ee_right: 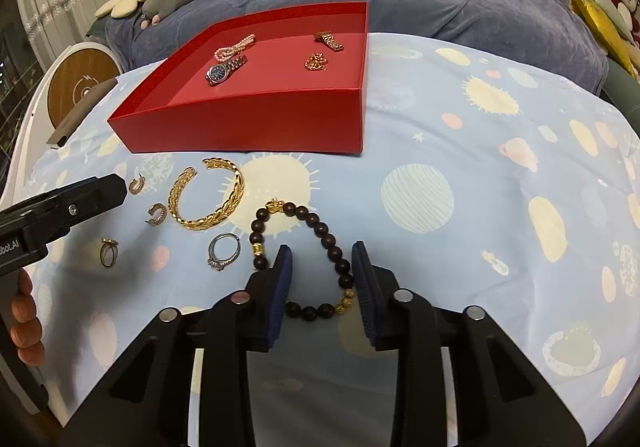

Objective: Organize jewelry
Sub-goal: 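Grasp the gold bangle with the left gripper while the right lifts the bead bracelet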

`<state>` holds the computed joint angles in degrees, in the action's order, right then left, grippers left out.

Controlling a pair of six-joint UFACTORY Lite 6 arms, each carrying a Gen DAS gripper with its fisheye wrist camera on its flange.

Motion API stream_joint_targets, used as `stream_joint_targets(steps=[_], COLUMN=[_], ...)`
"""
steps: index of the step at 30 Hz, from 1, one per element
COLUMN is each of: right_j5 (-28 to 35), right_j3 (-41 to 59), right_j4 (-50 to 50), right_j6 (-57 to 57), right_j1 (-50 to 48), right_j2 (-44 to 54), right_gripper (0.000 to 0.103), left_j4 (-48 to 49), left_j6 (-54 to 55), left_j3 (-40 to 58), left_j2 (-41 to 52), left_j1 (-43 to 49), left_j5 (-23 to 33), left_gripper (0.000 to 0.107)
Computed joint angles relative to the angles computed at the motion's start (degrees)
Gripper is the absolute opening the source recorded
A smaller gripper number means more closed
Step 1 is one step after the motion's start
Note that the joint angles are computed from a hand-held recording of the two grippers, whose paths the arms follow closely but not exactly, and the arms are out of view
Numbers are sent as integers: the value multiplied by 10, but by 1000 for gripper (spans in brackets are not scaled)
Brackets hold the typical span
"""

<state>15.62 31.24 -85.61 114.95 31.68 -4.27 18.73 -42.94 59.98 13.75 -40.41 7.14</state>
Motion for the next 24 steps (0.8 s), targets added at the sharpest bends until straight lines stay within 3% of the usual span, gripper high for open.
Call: stream_joint_targets(steps=[1, 9, 15, 17, 22, 24], right_j5=[0, -11, -40, -49, -51, -51], right_j3=[-1, -22, -49, -55, -56, -56], right_j4=[7, 60, 75, 75, 94, 99], right_j6=[-7, -66, -86, -88, -108, -110], right_j1=[-2, -11, -28, -35, -35, -35], right_j2=[-2, -30, -62, -69, -72, -75], right_gripper=[10, 8, 8, 8, 8, 8], left_j4=[28, 262, 274, 343, 398, 369], left_j6=[-25, -241, -244, -308, -353, -327], left_j3=[10, 77, 126, 127, 127, 126], left_j2=[11, 83, 138, 143, 147, 145], left_j1=[-4, -37, -45, -52, -60, -57], left_j5=[1, 27, 39, 48, 63, 56], left_gripper=[72, 68, 44, 41, 8, 3])
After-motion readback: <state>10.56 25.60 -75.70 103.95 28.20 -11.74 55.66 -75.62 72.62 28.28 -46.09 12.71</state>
